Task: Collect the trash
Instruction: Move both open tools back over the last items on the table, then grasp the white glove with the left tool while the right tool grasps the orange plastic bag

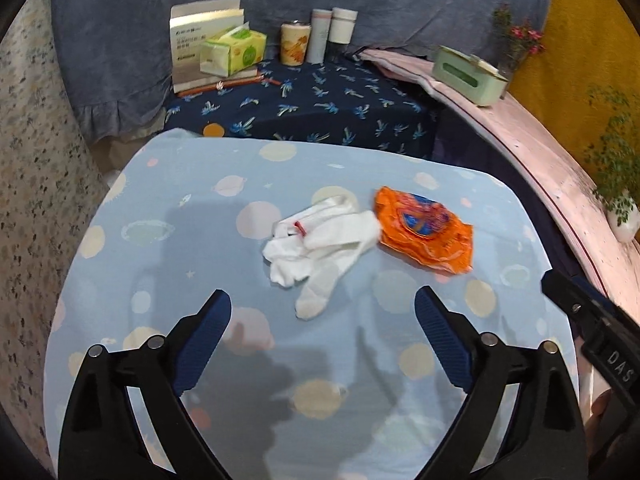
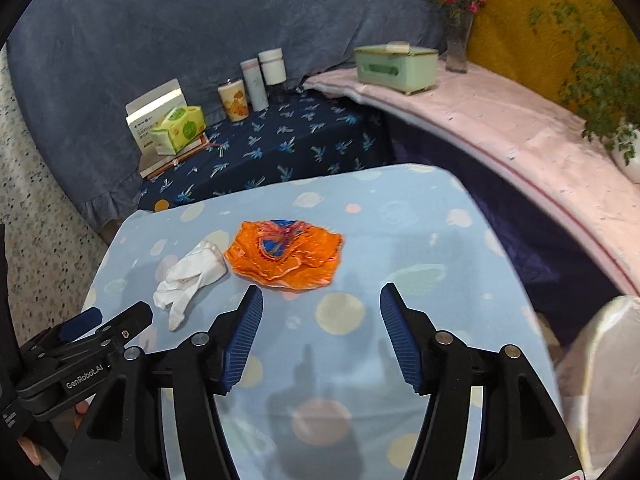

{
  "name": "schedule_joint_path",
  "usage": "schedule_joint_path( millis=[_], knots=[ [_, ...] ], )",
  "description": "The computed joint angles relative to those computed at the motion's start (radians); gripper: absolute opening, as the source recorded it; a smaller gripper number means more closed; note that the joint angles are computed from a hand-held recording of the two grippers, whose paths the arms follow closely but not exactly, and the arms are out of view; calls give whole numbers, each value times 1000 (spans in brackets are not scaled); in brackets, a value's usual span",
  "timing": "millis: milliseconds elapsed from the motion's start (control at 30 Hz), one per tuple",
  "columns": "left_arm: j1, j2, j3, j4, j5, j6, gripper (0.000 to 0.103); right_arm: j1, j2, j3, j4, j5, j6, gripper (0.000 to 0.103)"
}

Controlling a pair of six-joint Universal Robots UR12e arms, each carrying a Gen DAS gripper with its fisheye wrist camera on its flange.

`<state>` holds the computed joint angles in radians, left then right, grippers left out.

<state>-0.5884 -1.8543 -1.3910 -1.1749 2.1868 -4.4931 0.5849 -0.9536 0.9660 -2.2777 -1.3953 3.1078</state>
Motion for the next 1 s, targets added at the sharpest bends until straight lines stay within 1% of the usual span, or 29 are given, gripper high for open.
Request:
schedule_joint_path(
  millis=[133,267,433,500,533,567,600,633,667,700,733,767,800,867,900,933,967,1000],
  knots=[
    [43,8,-44,58,-45,15,90,20,71,-88,47,-14,9,59],
    [77,2,-63,93,-81,30,90,35,142,-184,92,-25,29,59],
    [100,-12,-72,113,-102,42,90,45,210,-273,142,-36,40,59],
    [102,-18,-72,119,-100,55,87,48,227,-293,149,-44,43,59],
    [103,-20,-74,128,-105,67,82,49,234,-303,159,-44,43,59],
    [107,-20,-79,144,-119,79,74,49,240,-310,170,-45,42,58],
    [108,-22,-82,160,-132,89,72,49,241,-310,175,-46,43,56],
    [105,-26,-80,159,-126,93,68,49,242,-307,181,-47,43,49],
    [101,-31,-75,154,-113,101,63,49,243,-304,187,-51,41,45],
    [98,-35,-71,156,-106,113,60,49,238,-290,173,-56,36,43],
    [93,-40,-67,159,-101,123,53,49,230,-269,148,-62,29,40],
    [90,-43,-63,160,-96,127,48,49,224,-258,139,-67,20,37],
    [88,-45,-60,159,-92,125,46,50,219,-249,133,-74,10,35],
    [83,-49,-53,151,-85,118,37,49,214,-240,132,-73,-1,25],
    [80,-49,-52,151,-84,120,32,47,207,-230,132,-71,-4,24],
    [79,-46,-58,172,-100,129,22,45,202,-221,131,-65,-4,21],
    [80,-43,-63,191,-121,131,20,43,193,-207,130,-59,-2,20],
    [76,-43,-63,195,-128,126,19,41,185,-193,126,-53,-1,19]
  ],
)
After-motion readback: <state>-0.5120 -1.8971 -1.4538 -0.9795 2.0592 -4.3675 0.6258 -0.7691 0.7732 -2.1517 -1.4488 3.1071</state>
